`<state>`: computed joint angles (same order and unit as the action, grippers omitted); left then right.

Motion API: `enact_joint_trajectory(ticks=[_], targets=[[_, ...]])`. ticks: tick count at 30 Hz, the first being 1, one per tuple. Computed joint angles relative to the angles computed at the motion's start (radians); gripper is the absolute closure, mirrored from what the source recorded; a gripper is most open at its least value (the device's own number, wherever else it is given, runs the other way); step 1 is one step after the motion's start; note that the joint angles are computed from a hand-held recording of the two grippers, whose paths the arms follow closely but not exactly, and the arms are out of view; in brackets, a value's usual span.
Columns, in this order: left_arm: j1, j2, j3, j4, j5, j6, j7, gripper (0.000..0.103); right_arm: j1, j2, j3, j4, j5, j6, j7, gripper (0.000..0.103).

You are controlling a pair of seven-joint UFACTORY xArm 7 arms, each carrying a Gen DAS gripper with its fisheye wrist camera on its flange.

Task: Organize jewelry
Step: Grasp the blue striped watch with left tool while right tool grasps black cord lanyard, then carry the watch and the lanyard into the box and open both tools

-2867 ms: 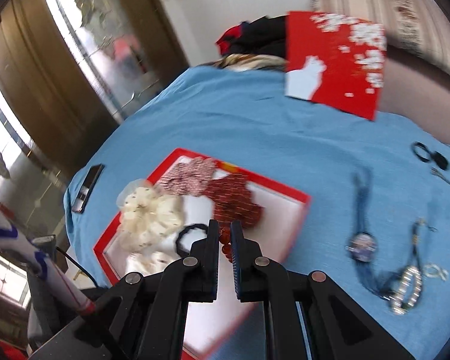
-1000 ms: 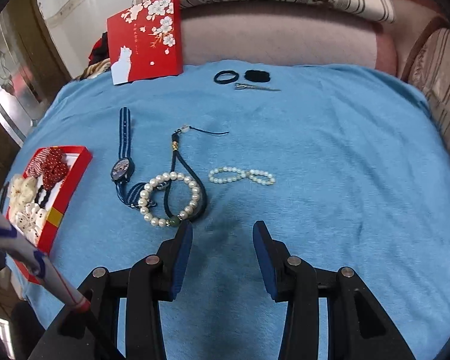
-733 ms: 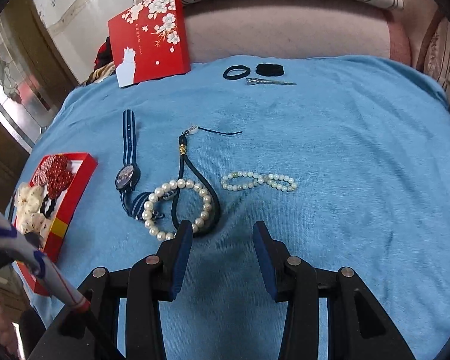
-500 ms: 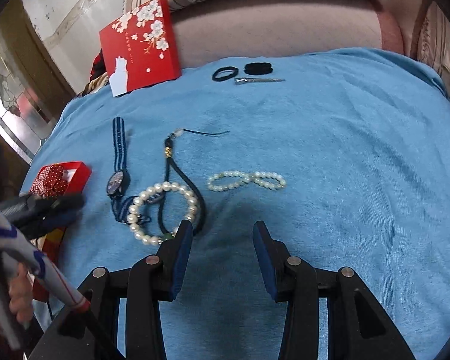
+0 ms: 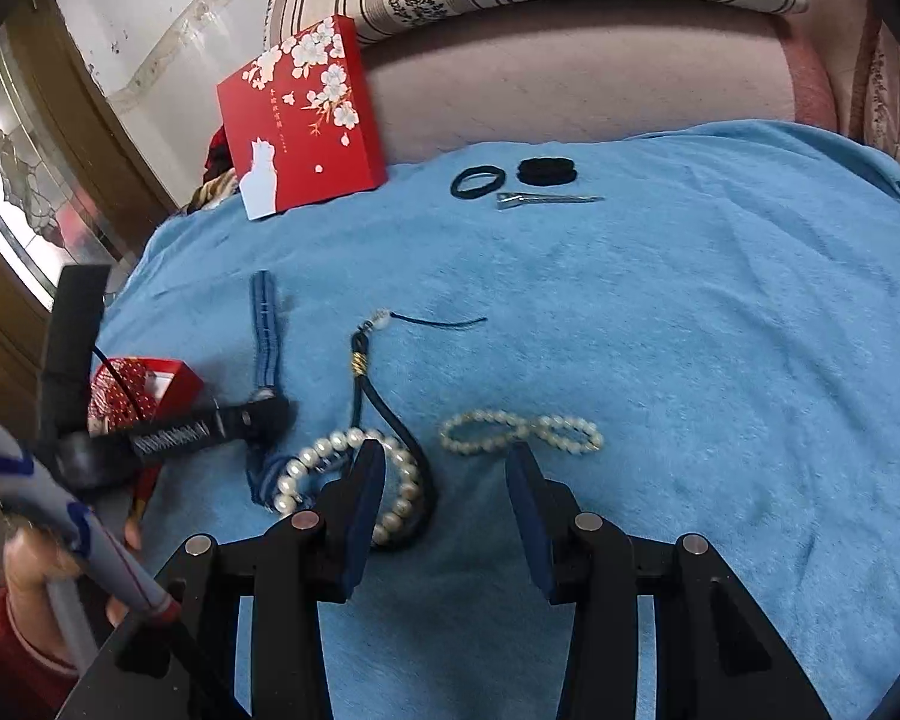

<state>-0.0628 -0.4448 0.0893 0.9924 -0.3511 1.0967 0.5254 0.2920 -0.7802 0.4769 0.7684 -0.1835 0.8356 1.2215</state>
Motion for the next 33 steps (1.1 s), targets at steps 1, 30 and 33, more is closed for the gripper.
enact_joint_trajectory(ticks=[1,30,33], targets=[[-0.006,-0.004,0.011,-0.005,-0.014,-0.005,0.027,0.062,-0.001,0.006,-0.002,0.002,-0.002,-0.007,-0.004,0.058],[0.113,-0.086,0.191,0.153,-0.143,0.295,0.165,0.062,0.035,0.300,-0.102,0.193,-0.081,-0.044,0.012,0.095],[0.121,-0.083,0.212,0.179,-0.154,0.322,0.166,0.062,0.016,0.264,-0.071,0.226,-0.094,-0.008,0.029,0.095]])
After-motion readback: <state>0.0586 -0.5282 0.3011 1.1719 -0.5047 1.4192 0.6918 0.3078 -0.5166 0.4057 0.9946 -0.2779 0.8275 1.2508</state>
